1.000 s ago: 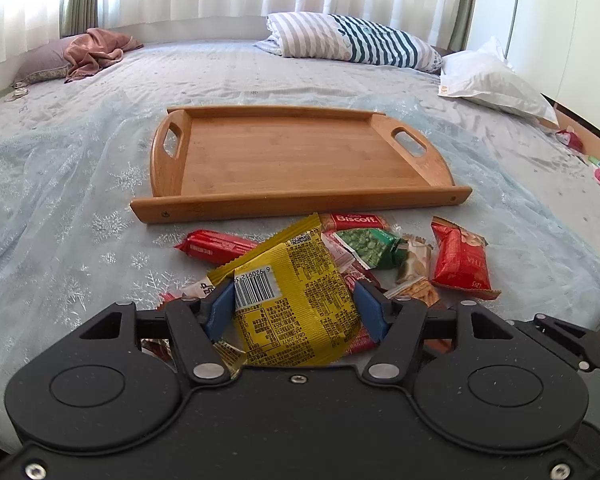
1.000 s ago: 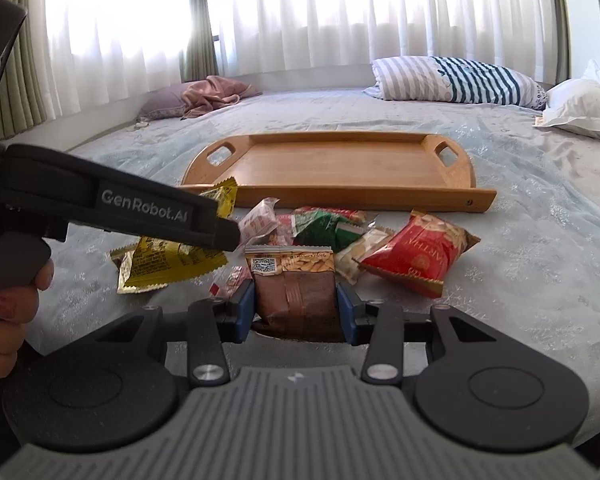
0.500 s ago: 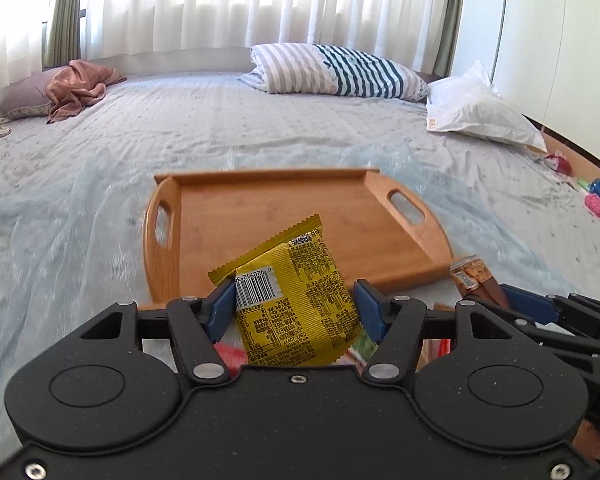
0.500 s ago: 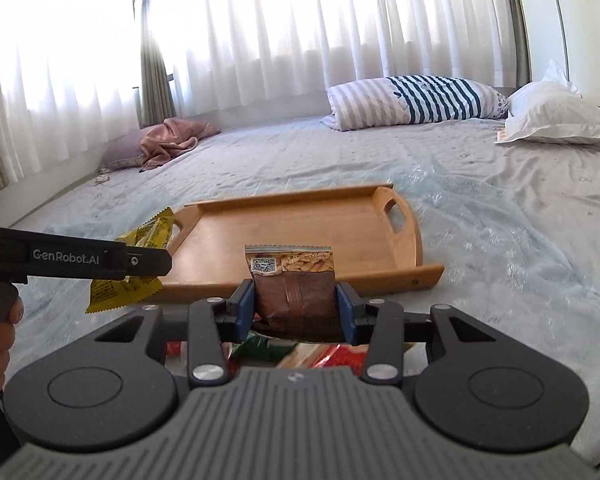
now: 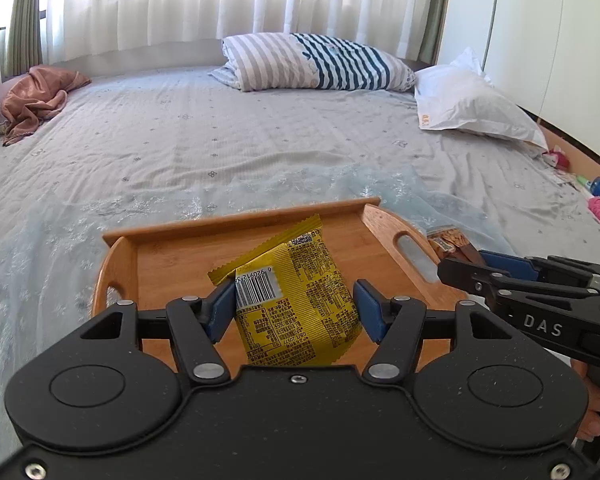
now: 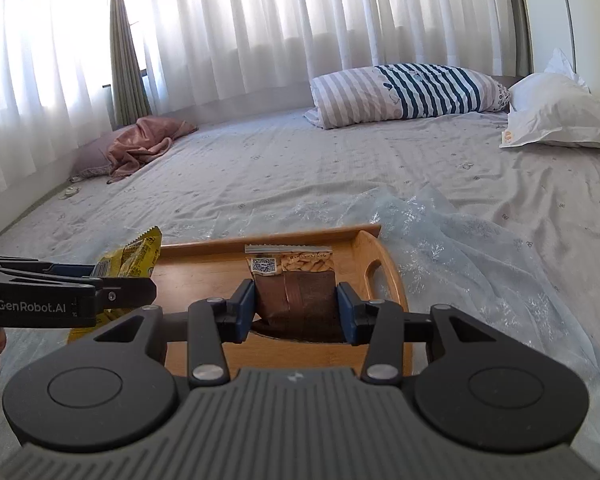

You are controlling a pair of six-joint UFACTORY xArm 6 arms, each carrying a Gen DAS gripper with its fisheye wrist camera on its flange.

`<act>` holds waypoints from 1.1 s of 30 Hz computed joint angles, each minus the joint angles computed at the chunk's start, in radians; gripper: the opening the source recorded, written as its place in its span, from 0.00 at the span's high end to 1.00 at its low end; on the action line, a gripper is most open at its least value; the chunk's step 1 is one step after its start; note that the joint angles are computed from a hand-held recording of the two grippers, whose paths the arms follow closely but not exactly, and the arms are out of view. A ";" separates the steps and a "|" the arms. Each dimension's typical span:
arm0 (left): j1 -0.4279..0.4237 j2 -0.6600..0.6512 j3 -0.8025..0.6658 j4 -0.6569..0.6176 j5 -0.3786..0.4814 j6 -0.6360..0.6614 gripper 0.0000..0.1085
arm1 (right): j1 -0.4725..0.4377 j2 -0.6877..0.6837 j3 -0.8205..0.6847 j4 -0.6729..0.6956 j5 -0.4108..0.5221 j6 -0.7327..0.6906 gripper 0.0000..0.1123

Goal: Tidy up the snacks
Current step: 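Carry both packs onto the wooden tray and open both tools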

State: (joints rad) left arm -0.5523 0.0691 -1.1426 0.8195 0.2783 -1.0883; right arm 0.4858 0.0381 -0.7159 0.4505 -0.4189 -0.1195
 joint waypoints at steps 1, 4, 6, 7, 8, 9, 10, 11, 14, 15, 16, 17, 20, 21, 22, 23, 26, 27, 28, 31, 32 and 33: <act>0.010 0.032 -0.029 -0.031 -0.009 0.032 0.44 | -0.017 0.028 -0.029 -0.035 0.011 0.014 0.58; 0.031 0.121 -0.107 -0.102 -0.014 0.101 0.44 | -0.039 0.119 -0.136 -0.001 0.048 -0.053 0.58; 0.042 0.189 -0.170 -0.187 -0.005 0.182 0.44 | -0.056 0.173 -0.198 -0.017 0.075 -0.065 0.58; 0.046 0.217 -0.198 -0.229 -0.001 0.220 0.44 | -0.072 0.196 -0.222 -0.066 0.091 -0.032 0.58; 0.052 0.253 -0.235 -0.272 0.007 0.261 0.44 | -0.095 0.216 -0.240 -0.149 0.107 0.030 0.58; 0.057 0.282 -0.264 -0.303 0.014 0.290 0.44 | -0.112 0.238 -0.261 -0.210 0.116 0.078 0.58; 0.061 0.309 -0.292 -0.341 0.018 0.329 0.44 | -0.127 0.256 -0.280 -0.265 0.126 0.120 0.58; 0.065 0.333 -0.318 -0.372 0.024 0.358 0.44 | -0.140 0.277 -0.302 -0.315 0.137 0.158 0.58; 0.073 0.408 -0.408 -0.445 0.062 0.429 0.44 | -0.178 0.330 -0.357 -0.470 0.160 0.296 0.58; 0.074 0.426 -0.431 -0.454 0.074 0.439 0.44 | -0.186 0.345 -0.372 -0.500 0.168 0.329 0.58; 0.075 0.446 -0.458 -0.456 0.089 0.441 0.44 | -0.191 0.359 -0.388 -0.517 0.175 0.348 0.58; 0.075 0.466 -0.485 -0.453 0.104 0.438 0.44 | -0.188 0.374 -0.404 -0.498 0.182 0.334 0.58; 0.077 0.513 -0.547 -0.446 0.126 0.435 0.44 | -0.174 0.413 -0.444 -0.404 0.190 0.241 0.58; 0.078 0.524 -0.558 -0.454 0.124 0.441 0.44 | -0.184 0.423 -0.455 -0.450 0.193 0.278 0.58; 0.079 0.535 -0.572 -0.463 0.125 0.447 0.44 | -0.193 0.431 -0.465 -0.495 0.194 0.311 0.58; 0.077 0.547 -0.589 -0.474 0.131 0.457 0.44 | -0.195 0.437 -0.471 -0.506 0.194 0.316 0.58; 0.073 0.576 -0.627 -0.469 0.145 0.459 0.44 | -0.187 0.453 -0.490 -0.457 0.190 0.260 0.58; 0.071 0.581 -0.634 -0.461 0.147 0.455 0.44 | -0.183 0.458 -0.496 -0.433 0.190 0.236 0.58; 0.071 0.584 -0.635 -0.456 0.148 0.454 0.44 | -0.184 0.464 -0.504 -0.436 0.194 0.238 0.58; 0.068 0.597 -0.648 -0.447 0.157 0.456 0.44 | -0.179 0.483 -0.527 -0.403 0.205 0.206 0.58; 0.067 0.603 -0.656 -0.444 0.166 0.459 0.44 | -0.177 0.490 -0.535 -0.395 0.209 0.195 0.58; 0.066 0.607 -0.661 -0.433 0.170 0.453 0.44 | -0.172 0.496 -0.540 -0.365 0.207 0.166 0.58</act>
State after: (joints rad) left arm -0.4860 0.6765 -1.8037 0.3864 0.4485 -0.6350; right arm 0.3139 0.5338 -1.2561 0.0852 -0.2115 0.0468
